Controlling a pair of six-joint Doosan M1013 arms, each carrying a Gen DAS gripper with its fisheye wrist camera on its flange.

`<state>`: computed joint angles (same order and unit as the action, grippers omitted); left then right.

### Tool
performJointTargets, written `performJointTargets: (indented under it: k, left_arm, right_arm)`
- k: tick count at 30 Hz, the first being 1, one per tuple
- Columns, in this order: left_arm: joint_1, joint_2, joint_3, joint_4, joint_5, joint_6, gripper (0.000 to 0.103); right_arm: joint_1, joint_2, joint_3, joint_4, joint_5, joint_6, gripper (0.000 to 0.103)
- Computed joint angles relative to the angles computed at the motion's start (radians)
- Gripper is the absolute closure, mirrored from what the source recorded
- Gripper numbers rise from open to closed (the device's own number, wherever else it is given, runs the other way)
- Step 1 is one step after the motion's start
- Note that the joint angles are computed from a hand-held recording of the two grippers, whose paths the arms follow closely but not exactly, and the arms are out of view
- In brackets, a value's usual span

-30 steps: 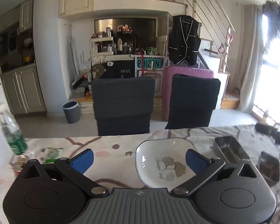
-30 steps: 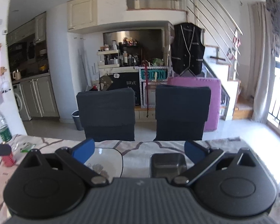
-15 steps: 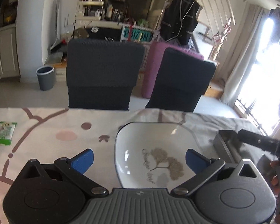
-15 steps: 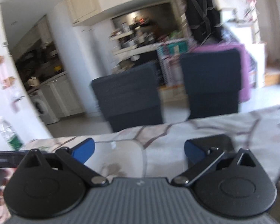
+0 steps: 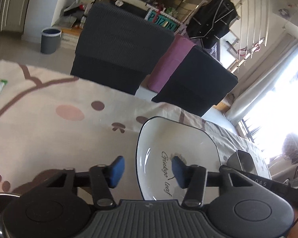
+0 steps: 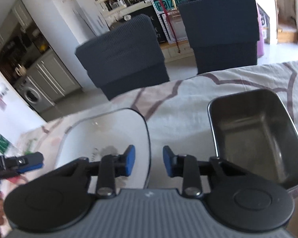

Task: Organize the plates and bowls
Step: 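Reach both grippers to the white square ginkgo plate and close on its rim, then lift the white plate with both grippers and carry it toward the cream bowl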

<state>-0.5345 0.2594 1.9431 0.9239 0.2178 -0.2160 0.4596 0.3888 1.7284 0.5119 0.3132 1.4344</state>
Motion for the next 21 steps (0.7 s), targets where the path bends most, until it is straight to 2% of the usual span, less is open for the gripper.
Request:
performJointTargets:
  k: [5, 7, 10, 14, 18, 21]
  left_arm:
    - [0.009, 0.028, -0.023, -0.204, 0.008, 0.231, 0.079]
    - [0.007, 0.037, -0.033, -0.228, 0.028, 0.269, 0.084]
    - [0.009, 0.047, -0.040, -0.252, 0.047, 0.298, 0.097]
    - [0.016, 0.054, -0.037, -0.268, 0.029, 0.316, 0.097]
    - [0.014, 0.054, -0.038, -0.271, 0.031, 0.340, 0.097]
    - [0.007, 0.053, -0.038, -0.227, 0.049, 0.312, 0.097]
  right_arm:
    - [-0.002, 0.013, -0.013, -0.027, 0.039, 0.038, 0.077]
    - [-0.005, 0.017, -0.015, -0.027, 0.045, 0.041, 0.078]
    - [-0.023, 0.017, -0.010, 0.117, 0.063, -0.092, 0.085]
    - [-0.029, 0.022, -0.013, 0.196, 0.083, -0.184, 0.092]
    - [-0.037, 0.025, -0.011, 0.262, 0.090, -0.248, 0.093]
    - [-0.039, 0.020, -0.006, 0.282, 0.091, -0.261, 0.093]
